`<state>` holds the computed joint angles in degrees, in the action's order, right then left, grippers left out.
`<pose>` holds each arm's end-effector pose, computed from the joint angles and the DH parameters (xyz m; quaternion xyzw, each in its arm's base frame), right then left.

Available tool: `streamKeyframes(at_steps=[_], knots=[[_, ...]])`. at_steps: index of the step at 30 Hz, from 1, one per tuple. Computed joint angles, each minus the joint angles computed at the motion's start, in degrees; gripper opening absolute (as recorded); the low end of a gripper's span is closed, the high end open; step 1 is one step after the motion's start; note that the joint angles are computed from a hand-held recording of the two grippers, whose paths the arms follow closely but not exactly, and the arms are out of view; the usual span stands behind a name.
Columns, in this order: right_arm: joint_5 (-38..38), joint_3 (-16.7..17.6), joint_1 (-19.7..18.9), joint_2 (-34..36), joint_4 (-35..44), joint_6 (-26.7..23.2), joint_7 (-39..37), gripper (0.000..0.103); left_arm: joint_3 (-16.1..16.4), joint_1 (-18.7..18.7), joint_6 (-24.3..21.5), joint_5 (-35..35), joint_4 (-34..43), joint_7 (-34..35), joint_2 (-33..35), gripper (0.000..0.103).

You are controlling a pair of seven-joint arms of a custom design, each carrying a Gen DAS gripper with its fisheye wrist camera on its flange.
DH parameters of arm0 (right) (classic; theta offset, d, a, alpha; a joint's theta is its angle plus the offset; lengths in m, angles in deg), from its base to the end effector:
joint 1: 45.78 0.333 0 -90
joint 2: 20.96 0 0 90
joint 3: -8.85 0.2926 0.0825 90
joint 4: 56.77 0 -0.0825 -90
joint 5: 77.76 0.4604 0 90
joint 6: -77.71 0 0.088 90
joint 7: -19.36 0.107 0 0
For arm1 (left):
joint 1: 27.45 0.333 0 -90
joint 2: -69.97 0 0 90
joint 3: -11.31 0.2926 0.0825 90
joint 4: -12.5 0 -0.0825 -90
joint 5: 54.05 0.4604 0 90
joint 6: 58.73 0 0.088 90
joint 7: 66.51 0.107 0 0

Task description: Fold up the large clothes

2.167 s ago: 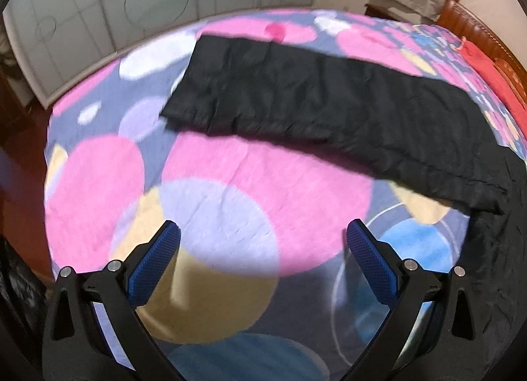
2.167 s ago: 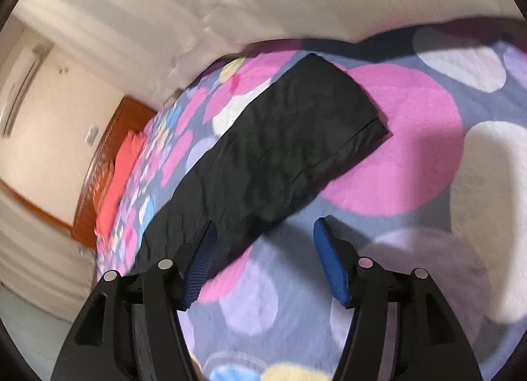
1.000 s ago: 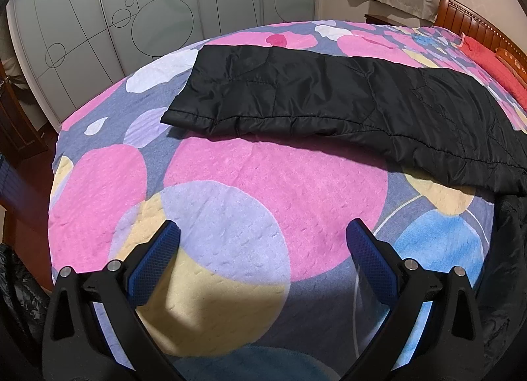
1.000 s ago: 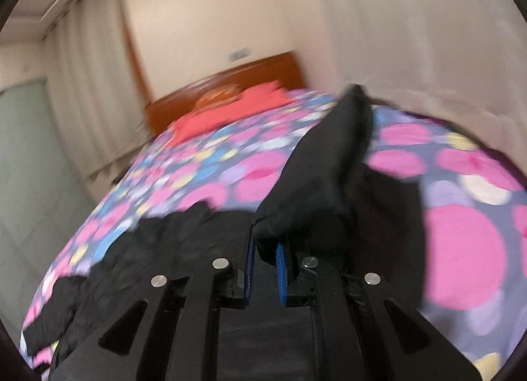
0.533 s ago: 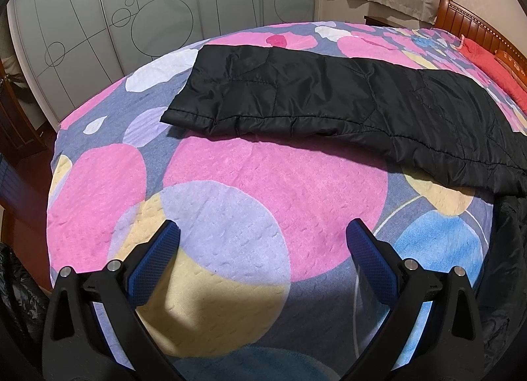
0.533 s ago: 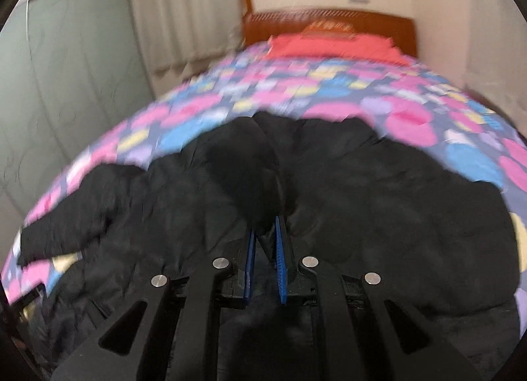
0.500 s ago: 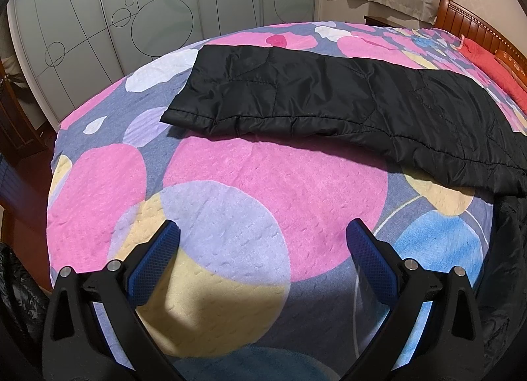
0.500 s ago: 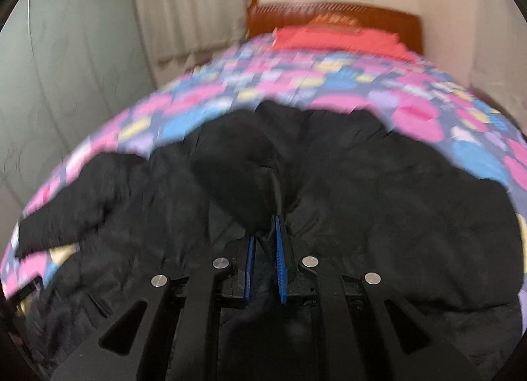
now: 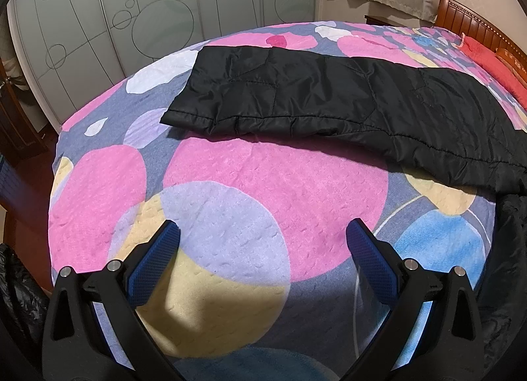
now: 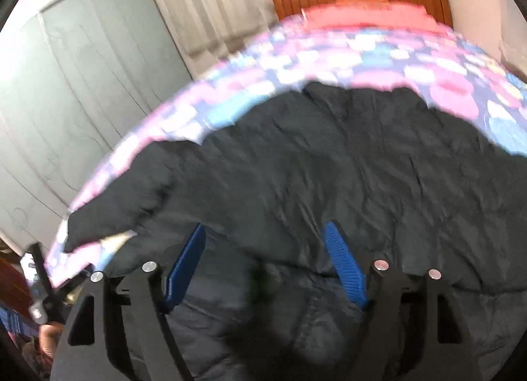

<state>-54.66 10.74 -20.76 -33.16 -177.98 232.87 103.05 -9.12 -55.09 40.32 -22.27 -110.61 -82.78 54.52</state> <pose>0.5570 0.2685 0.5512 -0.7301 0.5460 -0.0994 0.3988 0.3940 -0.3748 0.4653 -0.8939 0.3129 -0.0931 0.3073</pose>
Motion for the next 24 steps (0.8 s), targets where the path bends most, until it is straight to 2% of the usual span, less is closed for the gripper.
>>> streamKeyframes(at_steps=[3, 6, 9, 10, 13, 16, 19, 24], knots=[[0.0, 0.1, 0.6, -0.8, 0.3, 2.1, -1.7, 0.074, 0.0, 0.0, -0.2, 0.0, 0.2, 0.3, 0.2, 0.101], [-2.2, 0.1, -0.2, -1.5, 0.0, 4.1, -0.2, 0.074, 0.0, 0.1, 0.0, 0.0, 0.1, 0.1, 0.2, 0.101], [-12.4, 1.3, -5.6, -2.0, -1.2, 4.9, 9.0, 0.073, 0.1, 0.1, 0.0, 0.1, 0.1, 0.2, 0.2, 0.101], [-14.1, 0.9, -6.5, -2.0, -1.2, 4.7, 11.2, 0.07, 0.1, 0.2, 0.1, 0.2, 0.0, 0.2, 0.1, 0.101], [-29.0, 2.7, -15.5, -0.9, -0.5, 3.6, 28.2, 0.06, 0.0, 0.1, -0.1, 0.1, 0.1, 0.1, 0.2, 0.101], [-39.7, 2.5, -19.7, 1.4, 1.8, 1.3, 39.1, 0.059, 0.0, 0.1, 0.0, 0.1, 0.1, 0.1, 0.2, 0.101], [-42.7, 0.7, -20.0, 4.3, 3.9, -0.5, 43.2, 0.059, 0.0, 0.1, -0.1, 0.1, 0.2, 0.1, 0.3, 0.101], [-41.6, -0.8, -18.2, 8.2, 4.5, -3.6, 41.4, 0.058, 0.0, 0.2, -0.6, 0.4, 0.6, 0.2, 0.9, 0.101]])
